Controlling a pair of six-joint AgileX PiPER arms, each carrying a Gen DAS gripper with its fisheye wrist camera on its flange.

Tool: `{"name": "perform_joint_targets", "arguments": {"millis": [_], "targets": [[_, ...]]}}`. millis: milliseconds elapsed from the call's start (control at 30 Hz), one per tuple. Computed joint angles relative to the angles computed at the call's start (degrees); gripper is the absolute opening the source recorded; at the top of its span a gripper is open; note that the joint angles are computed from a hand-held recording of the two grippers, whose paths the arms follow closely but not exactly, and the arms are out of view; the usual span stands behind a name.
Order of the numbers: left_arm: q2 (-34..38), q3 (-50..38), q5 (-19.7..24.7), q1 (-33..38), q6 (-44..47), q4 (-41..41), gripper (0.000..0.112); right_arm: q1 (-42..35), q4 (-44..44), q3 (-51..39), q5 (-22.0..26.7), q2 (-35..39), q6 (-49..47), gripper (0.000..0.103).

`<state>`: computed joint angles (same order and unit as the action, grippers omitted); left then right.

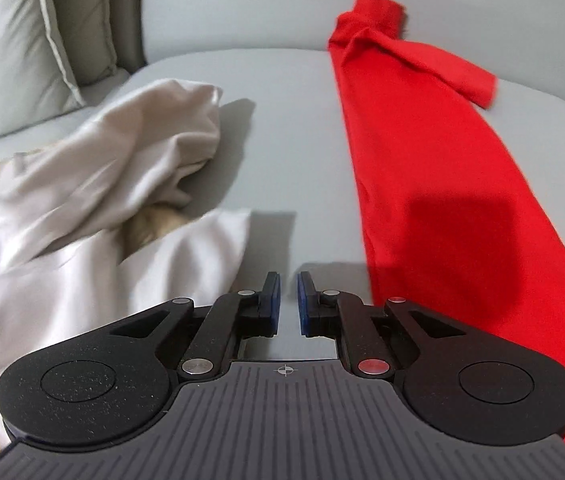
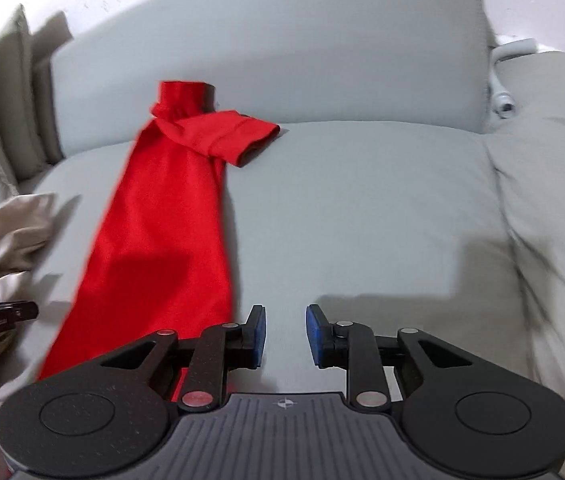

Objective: Fold clothes
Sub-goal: 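Smooth the narrowed red top with both open grippers, then move both open grippers down to the hem of the red top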

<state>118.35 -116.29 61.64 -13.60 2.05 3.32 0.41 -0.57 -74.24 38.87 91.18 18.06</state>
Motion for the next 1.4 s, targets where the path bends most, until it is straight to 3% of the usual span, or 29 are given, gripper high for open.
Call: {"name": "perform_joint_targets", "arguments": {"millis": [167,233,367,433,500,600,767,900,1100,1200,1267,1400], "targets": [[-15.8,17.9,-0.5,0.2,7.8,-10.2,0.023,4.7,2.8,8.3,5.1,-11.5,0.5,0.03],[-22.1,24.9,0.2,-0.5,8.3,-13.8,0.025,8.3,3.2,10.9,4.9,-13.1,0.8,0.03],[-27.2,33.2,-1.6,-5.0,3.7,-10.9,0.025,18.1,-3.2,16.0,3.6,-15.4,8.8,0.031],[-29.1,38.0,-4.8,-8.3,0.6,-6.1,0.025,23.5,-11.6,17.1,3.3,-14.7,16.6,0.032],[-29.7,40.2,-6.5,-9.2,-0.5,-4.4,0.026,25.8,-16.0,17.0,4.3,-13.6,18.2,0.032],[-29.5,38.3,-2.0,-9.2,-2.6,-3.5,0.029,26.8,-17.9,16.4,7.8,-13.5,17.0,0.032],[-29.9,37.9,7.1,-8.8,-6.1,0.2,0.038,21.4,-10.3,16.9,14.1,-17.4,13.5,0.036],[-35.2,40.9,7.9,-5.1,-5.0,-2.0,0.036,19.5,-8.8,18.5,17.4,-24.4,14.3,0.038],[-38.5,43.3,3.1,0.7,-1.4,-8.9,0.045,12.8,-2.1,24.8,14.2,-33.7,12.4,0.04],[-38.4,43.9,3.7,1.0,0.2,-10.8,0.047,8.6,4.0,26.4,12.1,-34.2,6.7,0.04],[-37.9,43.6,4.5,1.4,1.4,-11.6,0.056,4.1,11.7,28.0,11.0,-34.2,-0.3,0.04],[-36.2,43.2,5.4,3.7,3.3,-14.3,0.058,-0.6,20.7,29.5,10.8,-32.0,-8.0,0.041]]}}
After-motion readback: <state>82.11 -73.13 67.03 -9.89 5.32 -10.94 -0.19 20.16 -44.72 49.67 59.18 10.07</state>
